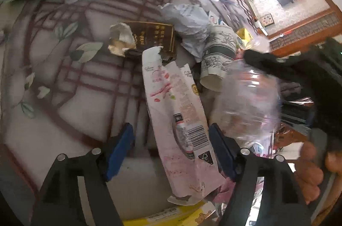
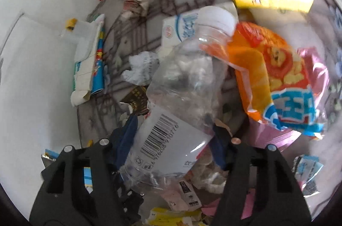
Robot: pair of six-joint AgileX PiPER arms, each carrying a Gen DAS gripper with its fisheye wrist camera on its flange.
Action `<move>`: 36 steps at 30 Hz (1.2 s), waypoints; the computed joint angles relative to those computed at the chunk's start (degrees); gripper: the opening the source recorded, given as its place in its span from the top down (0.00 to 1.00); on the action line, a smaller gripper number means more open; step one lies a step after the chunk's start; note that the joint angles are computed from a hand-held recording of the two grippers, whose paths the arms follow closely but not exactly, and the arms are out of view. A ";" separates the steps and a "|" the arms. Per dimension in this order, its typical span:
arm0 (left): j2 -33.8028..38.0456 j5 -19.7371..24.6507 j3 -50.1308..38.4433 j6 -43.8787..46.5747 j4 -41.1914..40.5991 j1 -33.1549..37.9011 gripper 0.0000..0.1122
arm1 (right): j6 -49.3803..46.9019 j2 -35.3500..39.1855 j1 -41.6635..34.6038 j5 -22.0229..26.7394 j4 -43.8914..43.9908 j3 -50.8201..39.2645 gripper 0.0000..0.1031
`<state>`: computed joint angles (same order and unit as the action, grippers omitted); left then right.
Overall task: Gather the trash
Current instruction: 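Grasp the clear plastic water bottle with the right tool while the left holds the carton, then carry carton and bottle over the red bin and open both tools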
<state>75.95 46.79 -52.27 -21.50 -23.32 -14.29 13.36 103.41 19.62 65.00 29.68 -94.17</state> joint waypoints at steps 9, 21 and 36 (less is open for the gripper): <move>4.16 1.16 -0.91 3.92 -3.15 -2.02 0.59 | -5.64 -8.61 -3.08 -1.27 1.43 1.30 0.49; -5.51 0.69 -5.43 -11.26 14.78 -5.61 0.72 | -10.29 -18.07 -11.06 -2.72 7.93 11.46 0.49; 6.78 -0.61 -25.24 -14.31 21.03 -23.81 0.72 | -18.64 -29.12 -38.28 4.71 12.94 18.79 0.49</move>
